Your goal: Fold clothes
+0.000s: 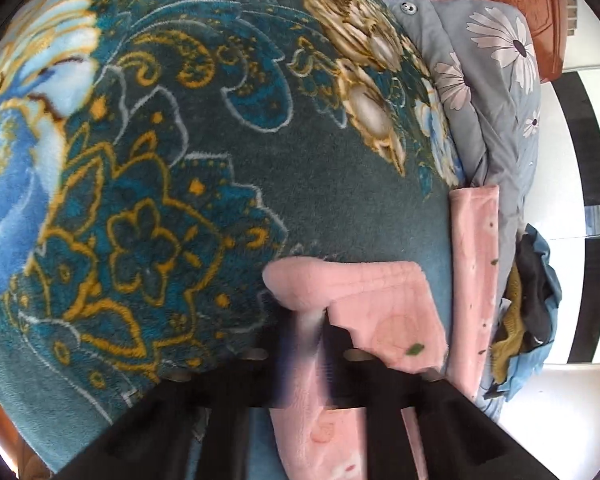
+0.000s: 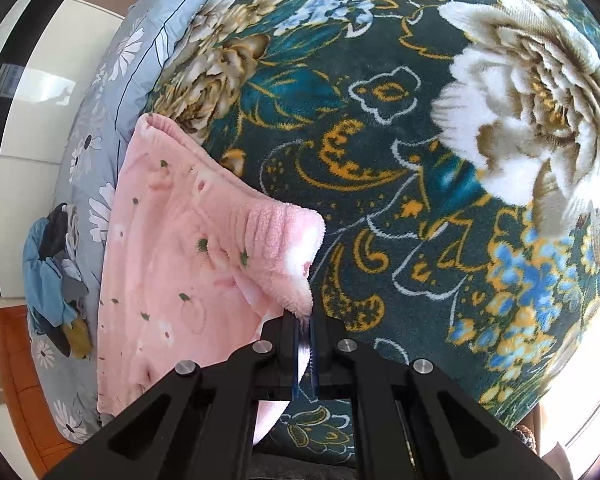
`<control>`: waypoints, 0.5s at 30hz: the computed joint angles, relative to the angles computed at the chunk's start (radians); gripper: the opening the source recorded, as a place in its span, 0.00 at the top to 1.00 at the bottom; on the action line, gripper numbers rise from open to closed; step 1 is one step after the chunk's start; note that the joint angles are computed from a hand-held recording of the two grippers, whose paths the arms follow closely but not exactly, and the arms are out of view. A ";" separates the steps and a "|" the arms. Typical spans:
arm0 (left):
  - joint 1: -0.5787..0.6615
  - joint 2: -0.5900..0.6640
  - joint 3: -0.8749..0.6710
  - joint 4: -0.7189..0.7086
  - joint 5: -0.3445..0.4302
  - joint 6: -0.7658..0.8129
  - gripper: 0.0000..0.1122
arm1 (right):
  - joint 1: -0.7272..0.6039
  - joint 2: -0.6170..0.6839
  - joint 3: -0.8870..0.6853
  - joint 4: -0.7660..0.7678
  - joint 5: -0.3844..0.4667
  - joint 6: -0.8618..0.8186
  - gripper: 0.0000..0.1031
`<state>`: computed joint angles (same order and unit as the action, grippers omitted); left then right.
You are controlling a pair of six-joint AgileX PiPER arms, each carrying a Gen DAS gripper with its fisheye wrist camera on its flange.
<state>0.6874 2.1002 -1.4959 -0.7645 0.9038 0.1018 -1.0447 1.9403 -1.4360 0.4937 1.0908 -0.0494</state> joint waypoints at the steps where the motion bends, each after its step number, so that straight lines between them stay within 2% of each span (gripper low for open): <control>1: 0.004 -0.022 0.002 -0.027 -0.003 0.046 0.95 | 0.005 -0.003 0.000 -0.003 0.000 0.002 0.96; 5: 0.026 -0.100 -0.011 -0.151 0.003 0.247 0.96 | 0.005 -0.021 0.013 0.007 -0.009 -0.010 0.96; 10: 0.010 -0.056 -0.067 0.061 -0.007 0.159 0.96 | 0.019 -0.025 0.040 -0.044 -0.024 0.002 0.96; 12: 0.015 -0.032 -0.053 0.097 -0.004 0.115 0.96 | 0.019 -0.020 0.046 -0.044 -0.030 0.012 0.96; 15: 0.035 -0.038 -0.005 0.057 -0.007 0.120 0.96 | 0.020 -0.012 0.030 -0.041 -0.022 0.009 0.96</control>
